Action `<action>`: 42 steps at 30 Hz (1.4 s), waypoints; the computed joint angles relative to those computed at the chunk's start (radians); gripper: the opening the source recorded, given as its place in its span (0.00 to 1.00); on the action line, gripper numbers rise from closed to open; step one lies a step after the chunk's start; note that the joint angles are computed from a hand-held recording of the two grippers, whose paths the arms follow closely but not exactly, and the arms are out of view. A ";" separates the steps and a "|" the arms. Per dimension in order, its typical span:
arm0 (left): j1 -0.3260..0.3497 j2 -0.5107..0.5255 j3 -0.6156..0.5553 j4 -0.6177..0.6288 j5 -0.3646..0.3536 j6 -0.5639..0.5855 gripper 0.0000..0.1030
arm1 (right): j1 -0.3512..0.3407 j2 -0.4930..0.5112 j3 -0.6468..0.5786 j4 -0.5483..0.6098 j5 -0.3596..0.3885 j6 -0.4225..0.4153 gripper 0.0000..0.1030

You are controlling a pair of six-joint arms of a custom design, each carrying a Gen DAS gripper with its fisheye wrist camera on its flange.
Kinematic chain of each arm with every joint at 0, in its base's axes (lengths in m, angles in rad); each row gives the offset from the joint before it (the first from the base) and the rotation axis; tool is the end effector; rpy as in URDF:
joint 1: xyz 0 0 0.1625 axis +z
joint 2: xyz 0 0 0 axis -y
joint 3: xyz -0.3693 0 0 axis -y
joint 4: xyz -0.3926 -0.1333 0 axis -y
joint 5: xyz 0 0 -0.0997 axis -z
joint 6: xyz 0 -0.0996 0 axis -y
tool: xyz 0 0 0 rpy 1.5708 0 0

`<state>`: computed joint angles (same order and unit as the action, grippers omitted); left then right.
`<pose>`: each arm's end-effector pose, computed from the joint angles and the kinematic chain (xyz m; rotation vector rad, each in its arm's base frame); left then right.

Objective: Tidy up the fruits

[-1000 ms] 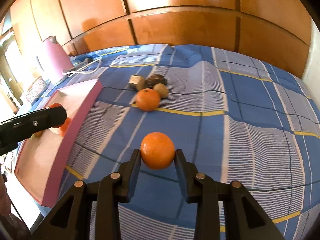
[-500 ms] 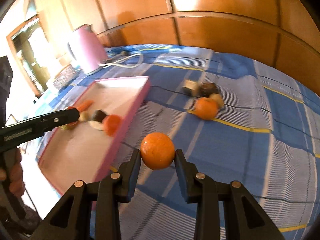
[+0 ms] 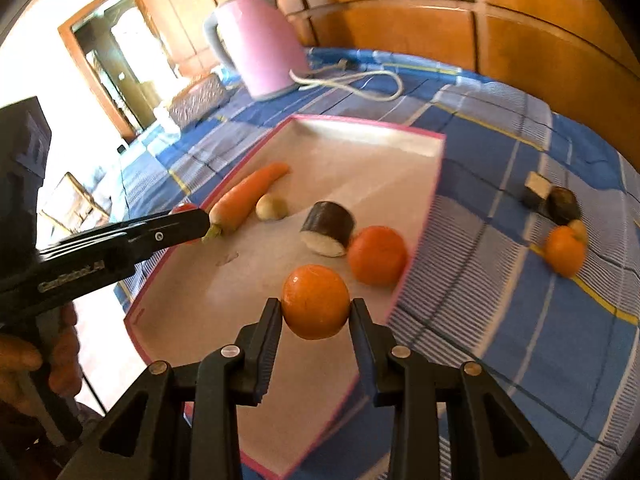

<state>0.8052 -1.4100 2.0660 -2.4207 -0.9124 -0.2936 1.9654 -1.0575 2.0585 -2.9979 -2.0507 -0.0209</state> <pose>-0.1948 -0.4830 0.2295 0.5218 2.5377 -0.6642 0.2807 -0.4469 0.1144 0.4121 -2.6399 0.6884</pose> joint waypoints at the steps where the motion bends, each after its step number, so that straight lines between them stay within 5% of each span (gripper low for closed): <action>1: 0.000 -0.001 -0.001 -0.001 0.000 0.001 0.37 | 0.004 0.012 -0.011 0.011 -0.016 0.007 0.35; 11: -0.032 -0.025 0.020 -0.026 0.050 -0.017 0.48 | 0.044 0.023 0.010 -0.065 -0.098 0.005 0.35; 15: -0.051 -0.037 0.033 -0.037 0.071 -0.010 0.49 | 0.078 0.028 0.035 -0.193 -0.156 -0.043 0.41; 26: -0.100 -0.055 0.063 -0.041 0.117 0.000 0.58 | 0.158 0.112 0.012 -0.413 -0.455 -0.136 0.42; 30: -0.115 -0.057 0.073 -0.050 0.119 0.007 0.63 | 0.133 0.052 0.042 -0.285 -0.424 -0.053 0.42; 37: -0.138 -0.042 0.077 -0.038 0.121 0.031 0.65 | 0.114 -0.014 0.111 -0.300 -0.395 0.009 0.44; 42: -0.141 -0.033 0.077 -0.050 0.074 0.073 0.65 | 0.063 -0.118 0.180 -0.259 -0.324 0.139 0.55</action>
